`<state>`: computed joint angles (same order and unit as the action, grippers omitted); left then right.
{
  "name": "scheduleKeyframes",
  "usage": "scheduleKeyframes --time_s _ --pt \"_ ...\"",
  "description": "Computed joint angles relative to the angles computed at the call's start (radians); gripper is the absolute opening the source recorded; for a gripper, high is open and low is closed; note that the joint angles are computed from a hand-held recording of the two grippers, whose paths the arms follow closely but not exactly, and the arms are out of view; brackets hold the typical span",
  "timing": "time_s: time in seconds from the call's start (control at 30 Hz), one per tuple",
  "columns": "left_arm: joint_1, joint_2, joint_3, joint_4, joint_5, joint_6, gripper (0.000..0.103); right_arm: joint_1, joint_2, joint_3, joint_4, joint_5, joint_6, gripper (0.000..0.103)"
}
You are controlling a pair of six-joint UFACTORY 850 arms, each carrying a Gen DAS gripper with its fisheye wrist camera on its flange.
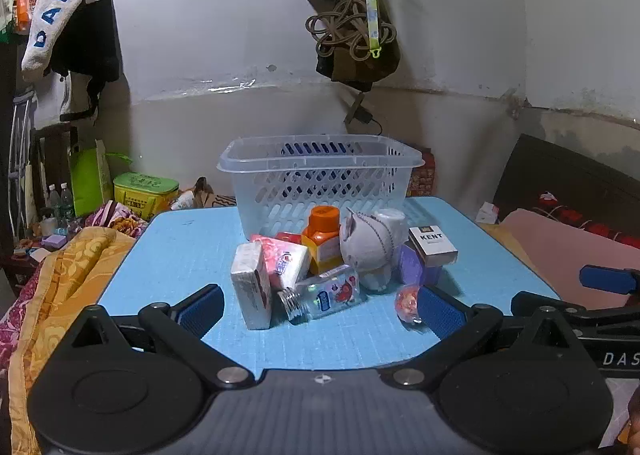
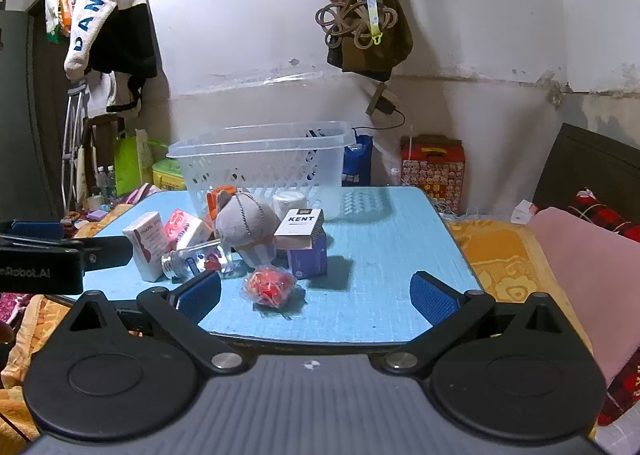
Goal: Organize objects
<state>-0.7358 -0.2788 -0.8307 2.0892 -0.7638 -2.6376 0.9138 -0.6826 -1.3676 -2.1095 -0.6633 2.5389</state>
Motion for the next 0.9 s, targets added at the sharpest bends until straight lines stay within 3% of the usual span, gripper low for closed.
scheduleKeyframes --time_s 0.13,0.4,0.9 --pt "-0.006 0.001 0.001 -0.010 -0.008 0.009 0.103 0.002 -0.003 -0.004 0.016 0.006 -0.026 0.103" --pt "-0.002 0.001 0.002 0.000 -0.001 -0.008 0.103 -0.016 0.024 0.042 -0.124 0.026 0.131 0.103" --pt "0.000 0.004 0.009 0.001 -0.005 -0.029 0.103 -0.013 0.024 0.044 -0.127 0.017 0.137 0.103"
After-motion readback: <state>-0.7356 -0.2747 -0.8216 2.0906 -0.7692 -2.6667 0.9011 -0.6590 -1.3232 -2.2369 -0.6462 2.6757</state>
